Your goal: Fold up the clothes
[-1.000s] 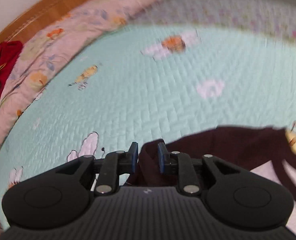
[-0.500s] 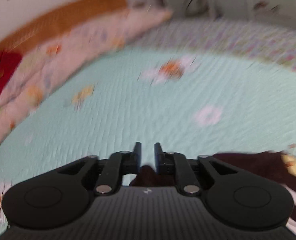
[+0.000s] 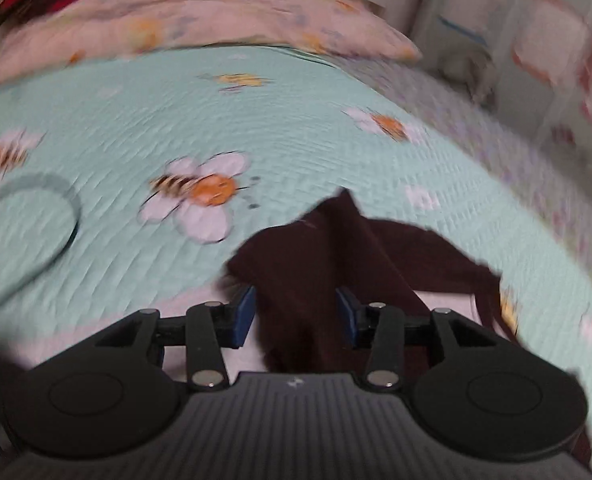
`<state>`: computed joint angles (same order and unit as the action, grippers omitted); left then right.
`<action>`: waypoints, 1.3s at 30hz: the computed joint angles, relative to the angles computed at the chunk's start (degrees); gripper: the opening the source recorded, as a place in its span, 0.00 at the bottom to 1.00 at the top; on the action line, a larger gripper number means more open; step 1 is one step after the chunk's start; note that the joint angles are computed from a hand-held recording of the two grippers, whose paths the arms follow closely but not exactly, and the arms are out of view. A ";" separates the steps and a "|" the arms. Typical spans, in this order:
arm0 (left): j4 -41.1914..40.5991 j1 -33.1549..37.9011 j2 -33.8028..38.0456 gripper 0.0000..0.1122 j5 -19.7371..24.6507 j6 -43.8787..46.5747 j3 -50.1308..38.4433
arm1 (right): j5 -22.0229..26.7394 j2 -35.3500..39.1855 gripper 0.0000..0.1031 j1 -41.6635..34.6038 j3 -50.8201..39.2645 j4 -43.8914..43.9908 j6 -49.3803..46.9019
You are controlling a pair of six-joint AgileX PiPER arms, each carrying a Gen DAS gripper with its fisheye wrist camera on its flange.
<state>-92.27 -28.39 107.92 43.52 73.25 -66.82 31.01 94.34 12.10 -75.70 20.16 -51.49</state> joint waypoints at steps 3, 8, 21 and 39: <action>4.81 -0.05 -0.97 0.91 0.12 -0.95 0.44 | -8.72 -0.41 0.49 5.71 4.04 -15.37 3.98; 4.44 -0.03 -0.26 0.91 0.48 -0.06 0.09 | -5.99 5.49 0.50 9.82 -2.13 -37.39 22.85; 3.50 0.03 0.51 0.91 0.62 0.16 -0.24 | -1.06 8.24 0.49 3.34 -7.85 -15.52 15.86; 52.73 -5.41 0.64 0.91 -15.09 -59.83 -27.64 | 20.96 -1.73 0.33 -51.19 14.71 56.14 -2.84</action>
